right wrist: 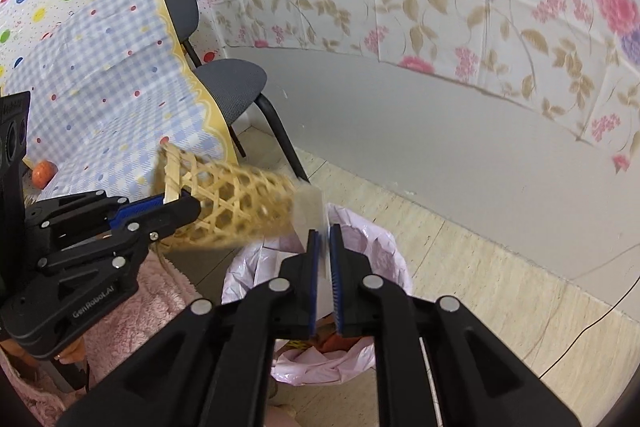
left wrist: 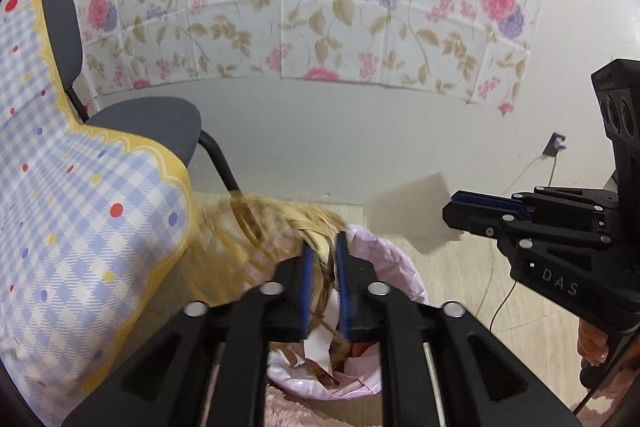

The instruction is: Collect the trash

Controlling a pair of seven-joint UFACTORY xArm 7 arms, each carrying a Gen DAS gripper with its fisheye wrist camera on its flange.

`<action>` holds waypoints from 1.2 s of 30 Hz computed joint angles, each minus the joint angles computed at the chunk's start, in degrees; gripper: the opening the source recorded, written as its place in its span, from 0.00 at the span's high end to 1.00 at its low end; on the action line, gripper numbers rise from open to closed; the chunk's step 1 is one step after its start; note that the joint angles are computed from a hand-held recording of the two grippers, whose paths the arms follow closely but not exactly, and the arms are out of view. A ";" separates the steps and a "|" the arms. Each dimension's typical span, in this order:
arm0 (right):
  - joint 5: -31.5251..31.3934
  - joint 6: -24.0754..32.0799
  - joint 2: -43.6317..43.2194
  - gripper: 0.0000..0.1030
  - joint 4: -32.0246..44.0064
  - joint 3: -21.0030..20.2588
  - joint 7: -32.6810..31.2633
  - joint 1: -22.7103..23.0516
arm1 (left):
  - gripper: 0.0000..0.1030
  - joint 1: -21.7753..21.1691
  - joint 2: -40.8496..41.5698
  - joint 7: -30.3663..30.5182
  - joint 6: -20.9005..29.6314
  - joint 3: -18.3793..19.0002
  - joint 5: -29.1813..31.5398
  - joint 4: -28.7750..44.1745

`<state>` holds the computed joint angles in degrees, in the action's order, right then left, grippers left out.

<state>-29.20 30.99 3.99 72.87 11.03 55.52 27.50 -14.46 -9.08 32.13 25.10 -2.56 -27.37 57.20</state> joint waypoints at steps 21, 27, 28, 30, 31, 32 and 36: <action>1.26 0.40 -0.11 0.41 4.22 1.40 -3.86 1.05 | 0.18 7.39 -12.52 -21.26 -5.05 1.21 15.21 -8.20; 2.57 -0.81 4.15 0.15 12.56 1.50 -8.82 3.81 | 0.15 16.30 -17.14 -34.57 -1.17 -1.67 26.53 -8.58; 2.46 -0.89 4.86 0.09 13.95 1.26 -9.21 4.43 | 0.15 17.09 -17.98 -35.80 0.48 -1.25 27.58 -8.25; 3.43 -1.47 7.03 0.06 17.80 1.22 -11.77 5.56 | 0.13 20.73 -19.22 -40.49 3.41 -2.56 31.85 -7.48; 4.07 -1.47 7.92 0.06 19.36 1.11 -12.99 6.19 | 0.13 22.16 -19.93 -42.44 4.44 -2.84 33.76 -7.35; 4.93 -1.38 9.13 0.06 21.43 1.14 -14.78 6.79 | 0.13 22.80 -20.44 -43.62 5.40 -2.67 34.97 -7.11; 6.54 -0.48 12.83 0.06 28.14 0.11 -19.42 9.78 | 0.12 25.87 -22.35 -48.10 9.54 -2.03 39.37 -6.03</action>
<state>-22.66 30.51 16.82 101.01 11.14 36.10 37.28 11.40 -31.43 -15.96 34.64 -4.59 12.00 51.18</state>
